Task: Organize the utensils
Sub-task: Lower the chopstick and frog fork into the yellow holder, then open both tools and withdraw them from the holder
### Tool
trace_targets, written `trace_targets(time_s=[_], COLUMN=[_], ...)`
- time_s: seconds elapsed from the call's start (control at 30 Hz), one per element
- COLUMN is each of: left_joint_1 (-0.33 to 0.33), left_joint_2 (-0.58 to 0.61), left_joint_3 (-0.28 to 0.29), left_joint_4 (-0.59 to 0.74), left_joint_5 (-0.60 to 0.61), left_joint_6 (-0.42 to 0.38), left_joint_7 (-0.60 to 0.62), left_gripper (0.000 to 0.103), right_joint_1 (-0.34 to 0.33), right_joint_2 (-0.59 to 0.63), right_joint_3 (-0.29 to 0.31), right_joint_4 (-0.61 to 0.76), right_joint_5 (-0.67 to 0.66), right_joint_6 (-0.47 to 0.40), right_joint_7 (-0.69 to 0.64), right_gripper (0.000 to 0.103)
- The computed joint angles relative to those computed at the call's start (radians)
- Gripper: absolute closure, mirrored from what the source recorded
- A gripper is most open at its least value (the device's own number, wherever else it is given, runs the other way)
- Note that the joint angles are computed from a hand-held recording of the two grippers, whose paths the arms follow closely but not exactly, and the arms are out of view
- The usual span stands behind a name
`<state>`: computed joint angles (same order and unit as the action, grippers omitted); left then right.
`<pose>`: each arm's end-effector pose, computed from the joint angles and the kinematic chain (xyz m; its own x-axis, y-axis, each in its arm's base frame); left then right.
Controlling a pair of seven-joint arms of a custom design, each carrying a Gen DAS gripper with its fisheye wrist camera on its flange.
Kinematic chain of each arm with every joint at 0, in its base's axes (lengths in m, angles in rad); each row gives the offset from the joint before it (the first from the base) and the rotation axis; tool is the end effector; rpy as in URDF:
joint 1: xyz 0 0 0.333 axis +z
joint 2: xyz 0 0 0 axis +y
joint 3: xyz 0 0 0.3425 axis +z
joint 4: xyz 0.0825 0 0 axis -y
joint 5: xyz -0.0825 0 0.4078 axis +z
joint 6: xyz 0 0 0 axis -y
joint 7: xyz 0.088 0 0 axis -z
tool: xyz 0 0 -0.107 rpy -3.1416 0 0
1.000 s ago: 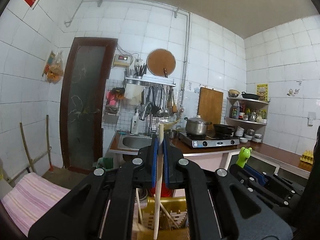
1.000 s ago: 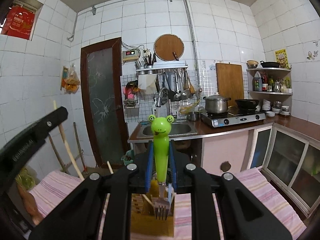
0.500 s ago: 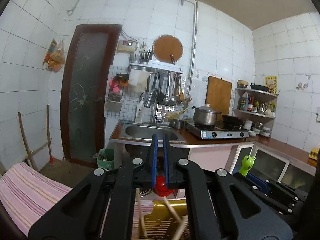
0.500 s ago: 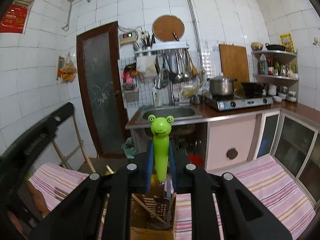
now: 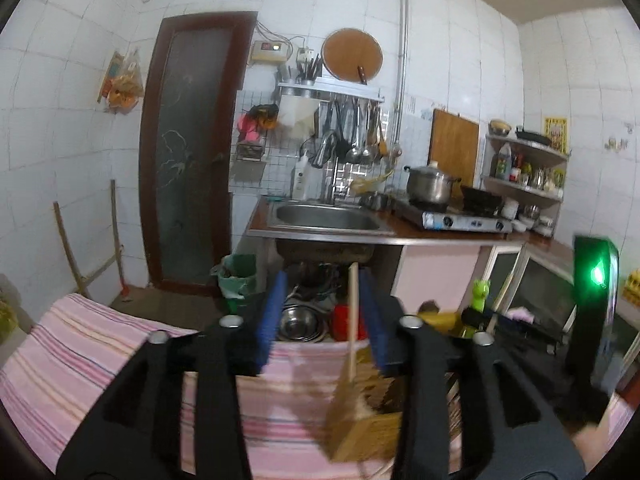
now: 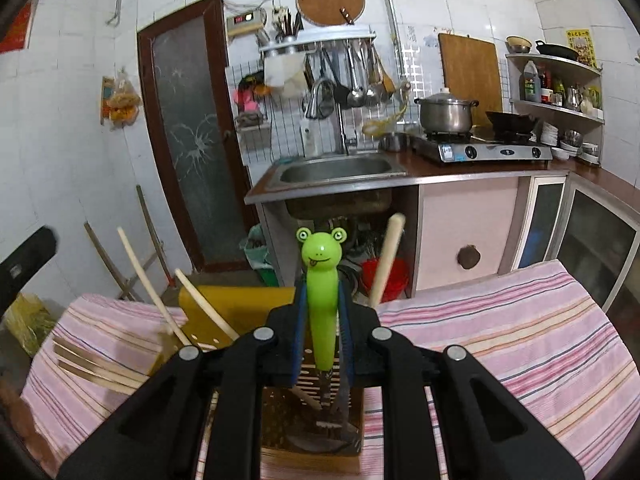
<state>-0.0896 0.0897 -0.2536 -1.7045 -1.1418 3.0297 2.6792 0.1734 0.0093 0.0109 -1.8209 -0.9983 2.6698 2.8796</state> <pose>0.6360 -0.1458 0.6619 -0.4177 -0.9052 0.0790 -0.2691 0.0402 -0.9623 0.6206 0.1411 0.6307 -0.3215 -0.9383 -0.1276 -0.4085 0.2589 -0.8753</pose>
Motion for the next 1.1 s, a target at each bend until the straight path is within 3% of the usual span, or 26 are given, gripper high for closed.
trace_targets(time_s=[0.1, 0.23, 0.33, 0.4, 0.43, 0.5, 0.63, 0.8, 1.1], left_joint_1=[0.003, 0.016, 0.037, 0.05, 0.056, 0.074, 0.095, 0.106, 0.043], left_joint_2=[-0.018, -0.031, -0.033, -0.028, -0.027, -0.023, -0.02, -0.059, -0.217], left_joint_3=[0.013, 0.058, 0.072, 0.082, 0.082, 0.081, 0.092, 0.099, 0.166], left_joint_4=[-0.046, -0.1, -0.115, -0.123, -0.125, -0.131, -0.146, -0.194, -0.332], left_joint_5=[0.048, 0.232, 0.257, 0.295, 0.299, 0.27, 0.293, 0.214, 0.143], left_joint_6=[0.016, -0.042, -0.065, -0.069, -0.071, -0.078, -0.134, -0.167, -0.176], left_joint_7=[-0.004, -0.167, -0.189, -0.212, -0.211, -0.177, -0.225, -0.165, -0.116], left_gripper=[0.051, 0.042, 0.036, 0.026, 0.023, 0.02, 0.018, 0.012, 0.005], right_joint_1=[0.008, 0.027, 0.047, 0.053, 0.055, 0.06, 0.068, 0.069, 0.037], right_joint_2=[0.016, 0.042, 0.06, 0.055, 0.05, 0.043, 0.039, 0.004, -0.135], right_joint_3=[0.004, 0.005, 0.003, 0.001, 0.0, 0.001, 0.008, 0.015, 0.066], right_joint_4=[0.023, 0.074, 0.118, 0.121, 0.118, 0.119, 0.13, 0.091, -0.04], right_joint_5=[0.032, 0.096, 0.131, 0.156, 0.159, 0.155, 0.161, 0.099, 0.046], right_joint_6=[-0.035, -0.101, -0.167, -0.183, -0.189, -0.212, -0.253, -0.248, -0.288], right_joint_7=[-0.027, -0.088, -0.134, -0.154, -0.162, -0.166, -0.172, -0.127, -0.043], right_gripper=[0.087, 0.083, 0.082, 0.082, 0.082, 0.065, 0.059, 0.037, 0.025])
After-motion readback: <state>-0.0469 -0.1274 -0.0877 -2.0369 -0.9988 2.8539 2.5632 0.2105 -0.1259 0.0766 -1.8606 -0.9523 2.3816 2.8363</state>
